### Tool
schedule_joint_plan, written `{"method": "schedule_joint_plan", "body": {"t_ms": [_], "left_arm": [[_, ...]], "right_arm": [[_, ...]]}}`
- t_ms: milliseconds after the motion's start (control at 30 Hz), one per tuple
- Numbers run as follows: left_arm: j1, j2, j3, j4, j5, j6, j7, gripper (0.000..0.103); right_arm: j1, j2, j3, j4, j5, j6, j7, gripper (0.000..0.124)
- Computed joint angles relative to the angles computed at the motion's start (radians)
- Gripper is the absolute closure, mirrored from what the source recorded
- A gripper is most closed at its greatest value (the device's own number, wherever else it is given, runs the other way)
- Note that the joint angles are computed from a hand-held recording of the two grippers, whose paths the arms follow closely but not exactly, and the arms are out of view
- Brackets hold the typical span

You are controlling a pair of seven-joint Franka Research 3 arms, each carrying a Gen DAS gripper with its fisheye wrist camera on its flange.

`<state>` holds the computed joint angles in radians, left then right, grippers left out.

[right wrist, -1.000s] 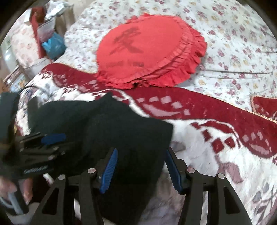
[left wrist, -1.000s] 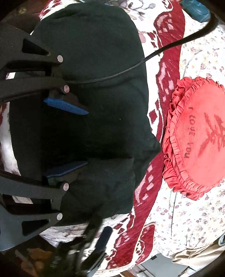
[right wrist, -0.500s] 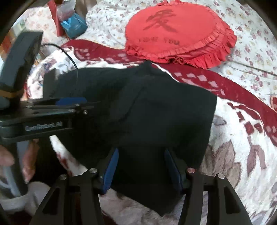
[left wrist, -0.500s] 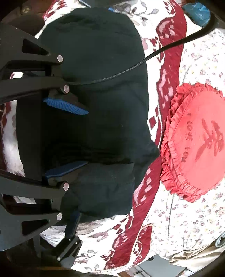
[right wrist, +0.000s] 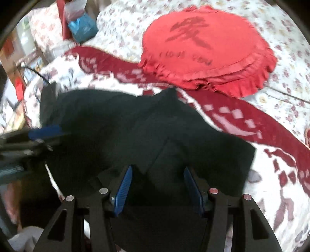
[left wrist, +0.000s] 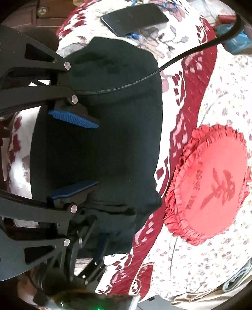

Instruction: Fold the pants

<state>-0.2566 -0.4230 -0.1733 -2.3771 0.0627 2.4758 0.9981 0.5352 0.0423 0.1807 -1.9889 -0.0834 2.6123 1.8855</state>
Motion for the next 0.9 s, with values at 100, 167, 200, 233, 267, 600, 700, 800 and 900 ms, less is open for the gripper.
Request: {"method": "schedule_joint_plan", "body": {"t_ms": [100,167,200,233,267,600,700,800,900], "left_arm": [[0.006,-0.017,0.006,-0.011,-0.001,-0.006,-0.007,0.048],[0.01,-0.026,0.011,-0.018,-0.005,-0.011,-0.012,0.048],[0.011,-0.033,0.014,-0.024,-0.009,-0.011,-0.014,0.048],[0.012,-0.038,0.016,-0.028,-0.011,-0.011,-0.016,0.048],[0.015,-0.043,0.018,-0.032,-0.012,-0.015,-0.019,0.048],[0.028,-0.086,0.036,-0.071,-0.032,-0.039,-0.04,0.039],[0.031,-0.104,0.044,-0.086,-0.042,-0.041,-0.044,0.039],[0.032,-0.133,0.061,-0.106,-0.063,-0.05,-0.046,0.039],[0.034,-0.191,0.086,-0.154,-0.101,-0.038,-0.054,0.039]], "right_arm": [[0.0,0.002,0.0,0.019,0.01,-0.023,-0.012,0.07],[-0.001,-0.004,0.0,0.023,0.014,-0.026,-0.016,0.07],[-0.002,-0.009,0.001,0.022,0.023,-0.021,-0.026,0.07],[-0.002,-0.011,0.002,0.024,0.026,-0.018,-0.029,0.07],[-0.002,-0.011,0.003,0.026,0.025,-0.018,-0.029,0.07],[0.01,0.04,0.003,0.074,0.059,-0.034,-0.057,0.07],[0.015,0.053,-0.001,0.079,0.067,-0.045,-0.054,0.069],[0.017,0.055,-0.003,0.097,0.076,-0.057,-0.051,0.069],[0.019,0.049,0.002,0.115,0.099,-0.034,-0.082,0.069]]}}
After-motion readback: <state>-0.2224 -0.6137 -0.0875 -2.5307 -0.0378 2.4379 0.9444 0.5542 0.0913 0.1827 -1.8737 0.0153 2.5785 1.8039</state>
